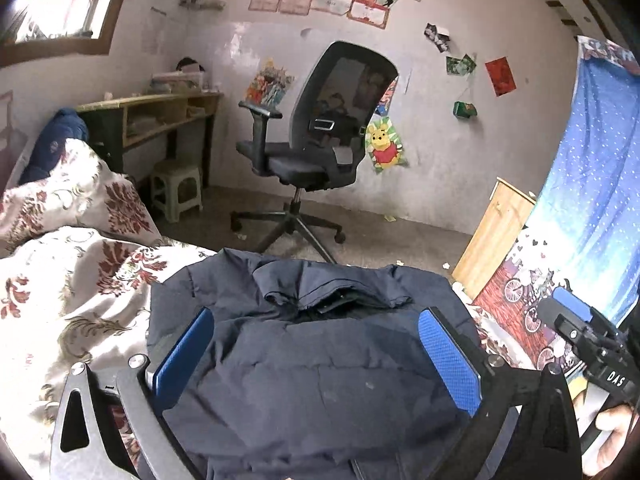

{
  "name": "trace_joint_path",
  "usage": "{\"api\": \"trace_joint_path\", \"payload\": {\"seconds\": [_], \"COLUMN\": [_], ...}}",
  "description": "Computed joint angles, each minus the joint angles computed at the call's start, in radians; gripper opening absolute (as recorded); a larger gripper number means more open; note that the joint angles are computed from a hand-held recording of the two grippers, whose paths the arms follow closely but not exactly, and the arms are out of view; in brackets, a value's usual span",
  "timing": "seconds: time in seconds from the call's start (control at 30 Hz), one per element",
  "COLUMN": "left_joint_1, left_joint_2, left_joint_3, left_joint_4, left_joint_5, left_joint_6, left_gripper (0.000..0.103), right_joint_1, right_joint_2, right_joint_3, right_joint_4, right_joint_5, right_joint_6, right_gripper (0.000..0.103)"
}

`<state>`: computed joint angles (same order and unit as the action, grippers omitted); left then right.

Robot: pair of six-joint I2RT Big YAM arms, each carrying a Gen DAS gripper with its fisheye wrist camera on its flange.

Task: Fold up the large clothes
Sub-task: 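Open both tools and withdraw them from the folded jacket, then move both open tools over the navy jacket toward its drawstring hem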

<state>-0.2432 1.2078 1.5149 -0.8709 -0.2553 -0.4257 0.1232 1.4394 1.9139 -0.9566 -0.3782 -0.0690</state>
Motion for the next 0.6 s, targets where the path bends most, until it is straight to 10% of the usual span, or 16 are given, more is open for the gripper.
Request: {"api": "trace_joint_path", "payload": {"seconds": [0.6], "left_joint_1": [-0.331], "left_joint_2": [-0.161], "left_joint_3": [0.028], "left_joint_4": [-0.237], "left_joint_5": [-0.359], "left_joint_6": [-0.037], "left_gripper": [0.103], "right_joint_1": [-0.127], "right_joint_2": [-0.270], "right_joint_3": [-0.144], "right_joint_4": [-0.095], "right_joint_5": [-0.113], "right_joint_6": [-0.034], "right_gripper": [0.095]}}
